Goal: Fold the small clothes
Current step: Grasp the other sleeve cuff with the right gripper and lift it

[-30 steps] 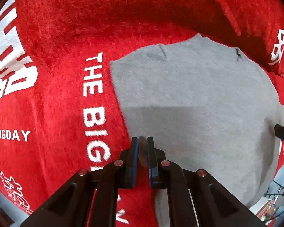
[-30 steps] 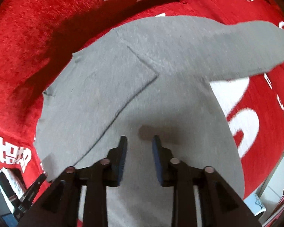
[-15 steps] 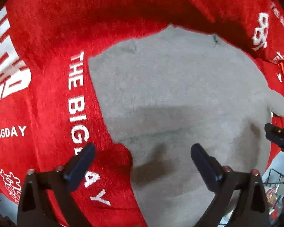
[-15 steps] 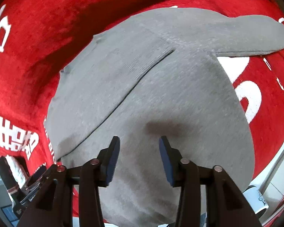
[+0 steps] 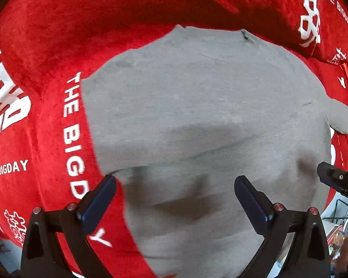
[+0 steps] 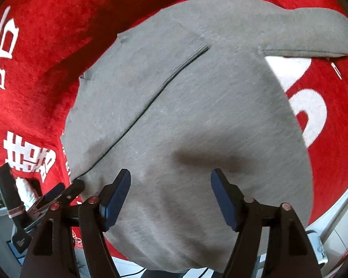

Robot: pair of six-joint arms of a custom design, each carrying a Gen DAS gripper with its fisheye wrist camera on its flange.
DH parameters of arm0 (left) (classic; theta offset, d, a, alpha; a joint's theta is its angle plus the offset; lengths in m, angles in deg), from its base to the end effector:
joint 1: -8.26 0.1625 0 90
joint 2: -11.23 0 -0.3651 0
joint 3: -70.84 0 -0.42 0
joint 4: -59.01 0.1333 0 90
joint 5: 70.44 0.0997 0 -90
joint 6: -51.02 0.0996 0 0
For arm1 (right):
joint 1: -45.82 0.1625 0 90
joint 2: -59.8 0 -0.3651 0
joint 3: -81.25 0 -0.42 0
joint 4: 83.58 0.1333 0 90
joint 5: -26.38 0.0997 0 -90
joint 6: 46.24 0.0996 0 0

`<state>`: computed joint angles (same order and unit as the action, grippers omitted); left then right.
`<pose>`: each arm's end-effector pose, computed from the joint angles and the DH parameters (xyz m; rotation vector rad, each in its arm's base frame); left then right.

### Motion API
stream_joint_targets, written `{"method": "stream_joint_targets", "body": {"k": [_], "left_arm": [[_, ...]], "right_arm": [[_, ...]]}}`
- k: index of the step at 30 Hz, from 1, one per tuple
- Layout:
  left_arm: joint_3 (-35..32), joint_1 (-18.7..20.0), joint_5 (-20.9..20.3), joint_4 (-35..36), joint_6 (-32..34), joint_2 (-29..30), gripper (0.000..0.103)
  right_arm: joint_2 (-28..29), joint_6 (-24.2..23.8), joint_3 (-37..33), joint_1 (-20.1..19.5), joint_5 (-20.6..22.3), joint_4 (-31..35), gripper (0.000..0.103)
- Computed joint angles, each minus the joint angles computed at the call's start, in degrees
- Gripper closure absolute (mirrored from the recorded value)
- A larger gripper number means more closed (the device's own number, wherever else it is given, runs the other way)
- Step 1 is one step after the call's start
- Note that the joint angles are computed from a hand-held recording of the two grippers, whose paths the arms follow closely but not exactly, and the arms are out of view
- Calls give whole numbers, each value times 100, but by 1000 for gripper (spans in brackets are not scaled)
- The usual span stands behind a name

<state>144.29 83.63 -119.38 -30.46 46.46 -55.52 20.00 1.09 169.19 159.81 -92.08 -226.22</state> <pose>0.0279 -0.6798 0.3619 0.2689 2.4009 -0.0003 0.3496 -0.5745 0.0039 -0.5812 -2.6787 0.4927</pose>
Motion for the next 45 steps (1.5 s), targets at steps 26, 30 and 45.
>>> {"method": "stream_joint_targets", "body": {"k": [26, 30, 45], "left_arm": [[-154, -981, -578, -186, -1321, 1508, 2], [-435, -1017, -727, -180, -1234, 1824, 2], [-709, -1236, -193, -142, -1195, 2376, 2]], "right_arm": [[-3190, -107, 3608, -2348, 1305, -3918, 19], [-3200, -139, 3673, -2699, 1788, -4320, 19], [-3271, 194, 3661, -3303, 2431, -5579, 20]]}}
